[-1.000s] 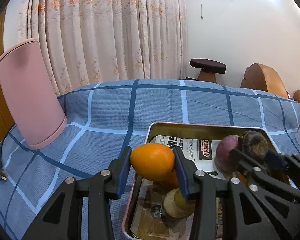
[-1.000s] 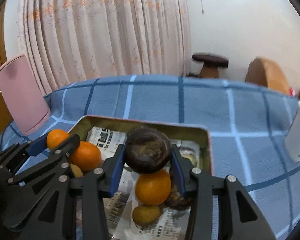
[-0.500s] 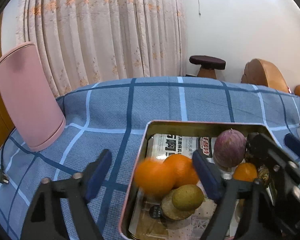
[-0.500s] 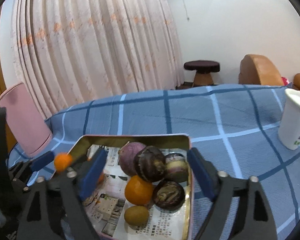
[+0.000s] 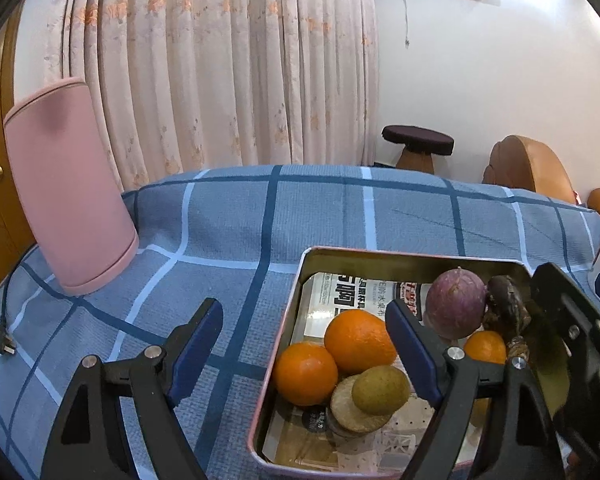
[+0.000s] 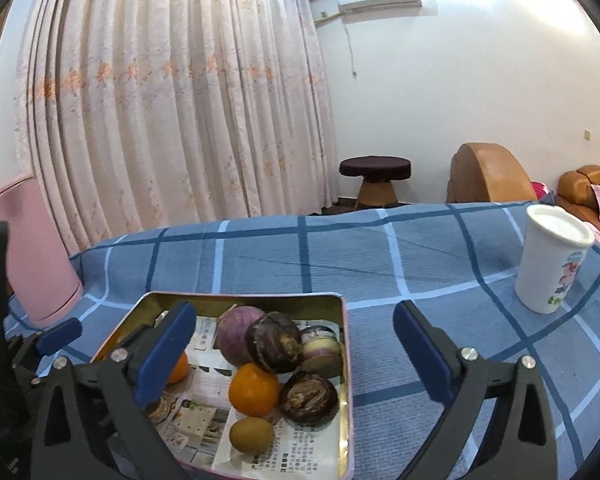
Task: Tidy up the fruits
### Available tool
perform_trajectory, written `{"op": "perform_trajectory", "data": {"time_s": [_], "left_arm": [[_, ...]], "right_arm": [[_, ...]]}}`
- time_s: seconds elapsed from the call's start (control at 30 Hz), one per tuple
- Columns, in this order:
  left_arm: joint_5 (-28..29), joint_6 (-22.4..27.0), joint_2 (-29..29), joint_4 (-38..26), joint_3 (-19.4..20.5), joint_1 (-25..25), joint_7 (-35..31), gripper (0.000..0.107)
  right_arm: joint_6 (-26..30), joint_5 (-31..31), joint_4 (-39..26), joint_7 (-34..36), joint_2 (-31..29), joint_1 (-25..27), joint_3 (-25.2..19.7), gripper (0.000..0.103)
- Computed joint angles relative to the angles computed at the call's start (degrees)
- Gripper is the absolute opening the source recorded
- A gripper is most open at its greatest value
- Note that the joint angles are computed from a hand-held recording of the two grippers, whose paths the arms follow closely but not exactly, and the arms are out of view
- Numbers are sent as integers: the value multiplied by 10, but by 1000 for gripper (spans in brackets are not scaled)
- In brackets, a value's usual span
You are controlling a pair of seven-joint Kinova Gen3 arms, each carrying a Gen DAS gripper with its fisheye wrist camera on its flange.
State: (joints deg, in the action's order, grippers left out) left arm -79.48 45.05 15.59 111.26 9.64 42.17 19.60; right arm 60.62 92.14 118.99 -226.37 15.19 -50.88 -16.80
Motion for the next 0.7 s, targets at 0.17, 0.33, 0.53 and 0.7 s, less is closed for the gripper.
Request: {"op": "perform_trajectory", "data": {"time_s": [0.17, 0.33, 0.53, 0.7], "left_arm": [[-56, 27, -9, 29, 7, 17, 68, 84], [-72, 59, -14, 44, 28, 19, 96, 84], [-88, 98, -20, 67, 46, 33, 133, 84], [-100, 130, -26, 86, 61, 46, 166, 84]], "right_arm": [[39, 10, 14, -29, 2, -15, -5, 102], [78, 6, 11, -15, 11, -36, -10, 102], [124, 8, 23, -34, 17, -65, -17, 102], [154, 8, 36, -55, 18, -84, -24, 103]]}}
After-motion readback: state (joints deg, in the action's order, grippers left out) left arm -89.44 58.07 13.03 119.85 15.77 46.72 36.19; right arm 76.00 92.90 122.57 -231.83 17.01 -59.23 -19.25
